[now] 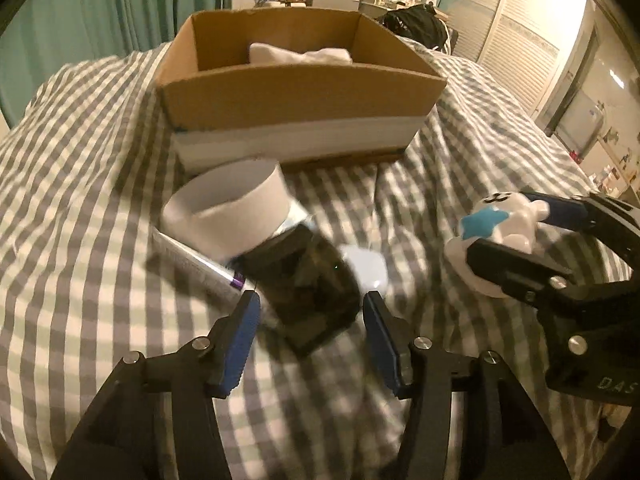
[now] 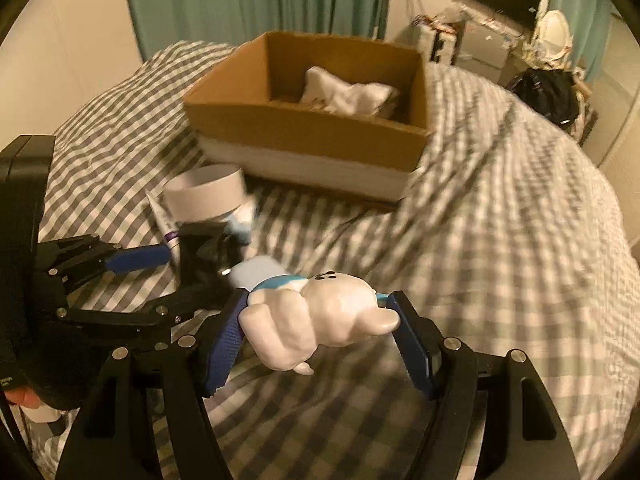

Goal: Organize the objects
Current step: 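Grasp the black cup with the left tool while the right tool holds the plush toy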

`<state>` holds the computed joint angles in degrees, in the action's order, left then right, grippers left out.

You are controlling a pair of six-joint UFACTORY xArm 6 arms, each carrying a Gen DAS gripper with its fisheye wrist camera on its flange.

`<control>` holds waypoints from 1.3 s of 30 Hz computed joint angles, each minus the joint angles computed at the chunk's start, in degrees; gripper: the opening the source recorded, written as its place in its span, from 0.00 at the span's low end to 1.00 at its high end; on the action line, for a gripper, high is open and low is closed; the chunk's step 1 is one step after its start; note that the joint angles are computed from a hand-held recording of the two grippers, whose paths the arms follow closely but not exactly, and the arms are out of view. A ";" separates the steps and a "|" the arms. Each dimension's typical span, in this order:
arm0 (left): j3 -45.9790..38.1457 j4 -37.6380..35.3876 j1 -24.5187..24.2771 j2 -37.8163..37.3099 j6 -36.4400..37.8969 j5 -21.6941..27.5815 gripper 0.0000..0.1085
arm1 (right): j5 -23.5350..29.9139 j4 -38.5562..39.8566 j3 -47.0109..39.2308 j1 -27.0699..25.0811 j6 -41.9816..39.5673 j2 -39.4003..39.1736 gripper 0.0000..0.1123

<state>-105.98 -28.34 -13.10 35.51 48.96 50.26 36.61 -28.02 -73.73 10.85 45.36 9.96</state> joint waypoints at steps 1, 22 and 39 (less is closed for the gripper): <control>-0.53 1.49 -0.82 0.39 -2.01 -0.99 0.62 | 0.23 -1.22 0.29 -0.21 1.10 -0.59 0.62; -4.88 1.60 0.60 0.28 -0.76 1.43 0.11 | -2.08 -4.07 3.69 -1.26 5.79 -5.01 0.62; 1.52 2.57 1.04 -2.21 1.73 -0.99 0.66 | 0.33 -4.63 0.78 1.36 5.22 -4.28 0.62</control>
<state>-104.46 -25.76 -12.06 33.30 50.69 49.26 36.93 -32.65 -72.95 12.21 50.58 5.68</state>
